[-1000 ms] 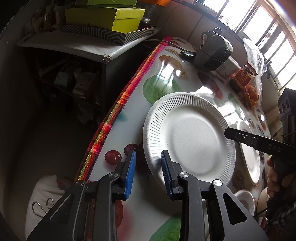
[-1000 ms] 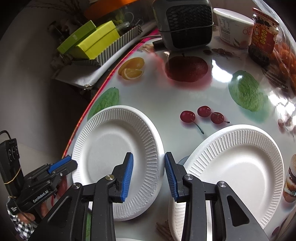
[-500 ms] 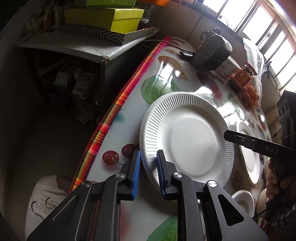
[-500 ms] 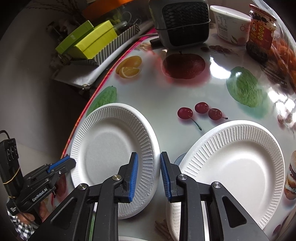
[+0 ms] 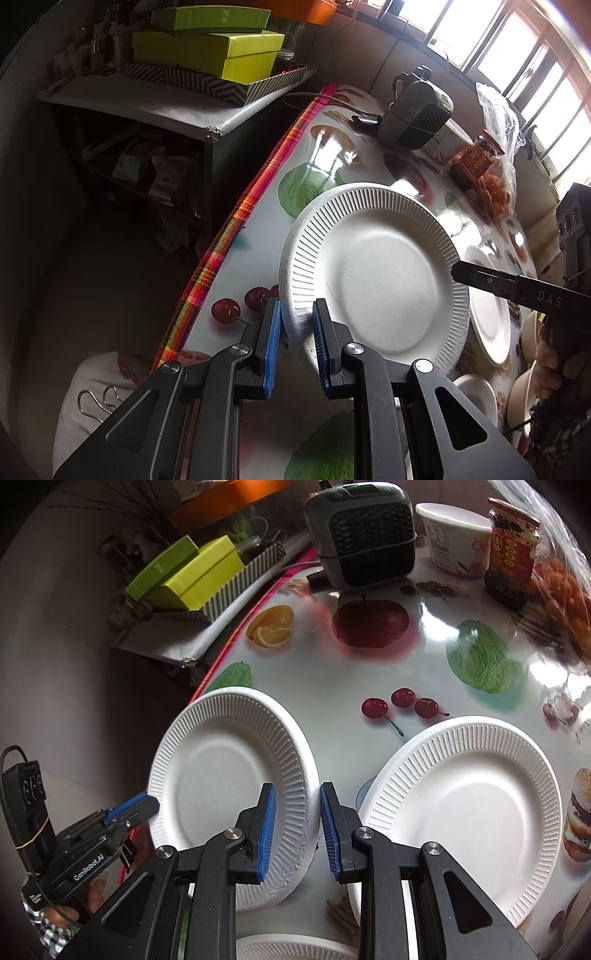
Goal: Organize plates and bowls
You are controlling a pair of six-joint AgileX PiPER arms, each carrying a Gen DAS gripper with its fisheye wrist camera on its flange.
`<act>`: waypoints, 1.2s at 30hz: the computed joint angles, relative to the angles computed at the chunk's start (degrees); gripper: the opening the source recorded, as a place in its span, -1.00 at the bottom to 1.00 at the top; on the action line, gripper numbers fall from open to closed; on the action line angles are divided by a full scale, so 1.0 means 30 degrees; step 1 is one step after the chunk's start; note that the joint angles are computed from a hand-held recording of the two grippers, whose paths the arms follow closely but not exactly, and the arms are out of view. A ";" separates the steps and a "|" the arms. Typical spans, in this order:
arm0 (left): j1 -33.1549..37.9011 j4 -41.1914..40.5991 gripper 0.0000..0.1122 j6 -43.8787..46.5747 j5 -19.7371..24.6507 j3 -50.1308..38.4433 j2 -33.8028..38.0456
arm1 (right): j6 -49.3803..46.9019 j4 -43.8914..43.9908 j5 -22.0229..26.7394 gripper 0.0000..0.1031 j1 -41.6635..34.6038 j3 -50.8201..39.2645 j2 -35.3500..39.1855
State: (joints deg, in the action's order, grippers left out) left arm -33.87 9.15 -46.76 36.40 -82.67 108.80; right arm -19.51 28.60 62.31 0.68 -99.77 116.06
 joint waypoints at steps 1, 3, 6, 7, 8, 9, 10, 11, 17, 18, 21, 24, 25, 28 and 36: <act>-0.0084 0.0098 -0.67 -0.0093 0.0055 -0.0005 -0.0072 | -0.0029 0.0018 -0.0023 -0.54 -0.0029 0.0193 -0.0195; -0.0217 0.0217 -0.67 -0.0218 0.0084 0.0114 -0.0292 | -0.0171 0.0114 -0.0048 -0.54 -0.0142 0.0618 -0.0604; -0.0419 0.0350 -0.67 -0.0384 0.0005 0.0339 -0.0645 | -0.0547 0.0443 -0.0075 -0.54 -0.0430 0.1358 -0.1304; -0.0487 0.0336 -0.67 -0.0386 -0.0008 0.0391 -0.0742 | -0.0591 0.0476 -0.0091 -0.54 -0.0491 0.1615 -0.1546; -0.0570 0.0335 -0.67 -0.0377 -0.0009 0.0436 -0.0828 | -0.0629 0.0431 -0.0111 -0.54 -0.0543 0.1878 -0.1798; -0.0677 0.0350 -0.67 -0.0387 0.0036 0.0404 -0.0861 | -0.0585 0.0310 -0.0103 -0.54 -0.0555 0.2076 -0.2023; -0.0804 0.0441 -0.67 -0.0451 0.0095 0.0397 -0.0921 | -0.0641 0.0292 -0.0150 -0.54 -0.0616 0.2361 -0.2285; -0.0927 0.0569 -0.67 -0.0547 0.0121 0.0414 -0.0988 | -0.0769 0.0338 -0.0200 -0.54 -0.0712 0.2671 -0.2553; -0.1621 0.0642 -0.67 -0.0667 -0.0007 0.0718 -0.1461 | -0.1596 0.0975 -0.0294 -0.54 -0.1645 0.4449 -0.4081; -0.1788 0.0757 -0.67 -0.0770 0.0012 0.0747 -0.1509 | -0.1709 0.0986 -0.0303 -0.54 -0.1769 0.4744 -0.4344; -0.2221 0.0908 -0.67 -0.0889 0.0081 0.0702 -0.1548 | -0.1961 0.0887 -0.0419 -0.54 -0.2123 0.5687 -0.5162; -0.2575 0.0788 -0.67 -0.0877 0.0040 0.0810 -0.1613 | -0.2256 0.0985 -0.0349 -0.54 -0.2626 0.6501 -0.5855; -0.2706 0.0771 -0.67 -0.0924 0.0028 0.0850 -0.1633 | -0.2465 0.1111 -0.0320 -0.54 -0.2840 0.6813 -0.6111; -0.3111 0.0640 -0.67 -0.0893 -0.0057 0.1019 -0.1717 | -0.2881 0.1257 -0.0268 -0.54 -0.3401 0.7651 -0.6843; -0.4310 0.0748 -0.67 -0.1114 0.0129 0.1144 -0.1597 | -0.4124 0.1540 -0.0144 -0.53 -0.5031 1.0257 -0.8761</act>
State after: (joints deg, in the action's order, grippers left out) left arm -46.80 11.39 -50.10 36.78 -79.24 104.01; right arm -31.89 33.22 61.88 -14.41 -68.99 89.77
